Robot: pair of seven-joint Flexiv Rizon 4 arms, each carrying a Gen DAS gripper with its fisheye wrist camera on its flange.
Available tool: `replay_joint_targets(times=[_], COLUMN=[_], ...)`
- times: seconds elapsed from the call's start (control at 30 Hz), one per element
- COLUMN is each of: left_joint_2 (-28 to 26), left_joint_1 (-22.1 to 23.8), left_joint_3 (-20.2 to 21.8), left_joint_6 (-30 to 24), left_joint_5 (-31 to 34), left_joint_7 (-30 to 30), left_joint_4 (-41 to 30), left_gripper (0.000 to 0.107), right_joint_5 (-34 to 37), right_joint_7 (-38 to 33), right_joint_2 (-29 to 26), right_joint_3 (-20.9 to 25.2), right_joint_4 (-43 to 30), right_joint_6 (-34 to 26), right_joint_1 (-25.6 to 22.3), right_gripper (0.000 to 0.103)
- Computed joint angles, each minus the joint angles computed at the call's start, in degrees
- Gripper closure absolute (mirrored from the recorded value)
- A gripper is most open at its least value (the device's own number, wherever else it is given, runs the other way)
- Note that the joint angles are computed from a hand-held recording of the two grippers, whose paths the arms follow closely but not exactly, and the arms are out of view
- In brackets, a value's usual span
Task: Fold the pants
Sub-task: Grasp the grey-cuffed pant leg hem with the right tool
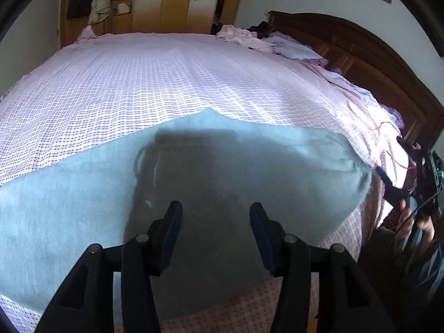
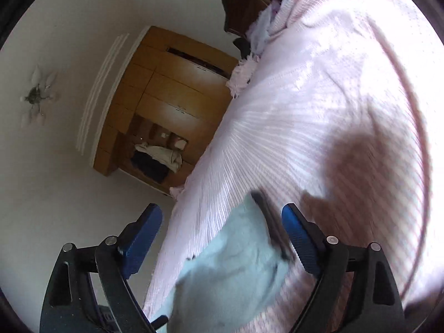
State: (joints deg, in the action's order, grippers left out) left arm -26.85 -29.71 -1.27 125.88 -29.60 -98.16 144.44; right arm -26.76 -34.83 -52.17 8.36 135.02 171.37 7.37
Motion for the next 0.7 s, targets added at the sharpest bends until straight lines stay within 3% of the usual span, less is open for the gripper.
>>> replay_joint_targets(times=[0.17,0.3,0.6,0.7], left_joint_2=[-0.6,-0.7,-0.2,-0.1], left_joint_1=[1.6,-3.5,1.1,0.5], left_joint_3=[-1.6,1.1,-1.1,-0.5], left_joint_6=[-1.9,-0.9,0.4,0.4], left_joint_5=[2.9,-1.0,2.9,2.4], left_joint_7=[-2.3,0.6,-3.6,-3.6], left_joint_4=[-0.8,-0.6,1.6,2.0], left_gripper=[0.051,0.051,0.051,0.051], right_joint_5=[1.9,4.9,2.0,1.4], right_joint_7=[0.0,-1.9,1.0,2.5], right_joint_2=[0.4,0.9,-0.8,-1.4], right_joint_3=[0.4,0.3,1.5,1.1], right_joint_4=[1.3,1.8,-4.2,-6.7], right_joint_6=[-3.9,-6.8,-10.7,-12.7], right_joint_1=[2.0,3.0,1.2,1.2], right_gripper=[0.019,0.019,0.018,0.018])
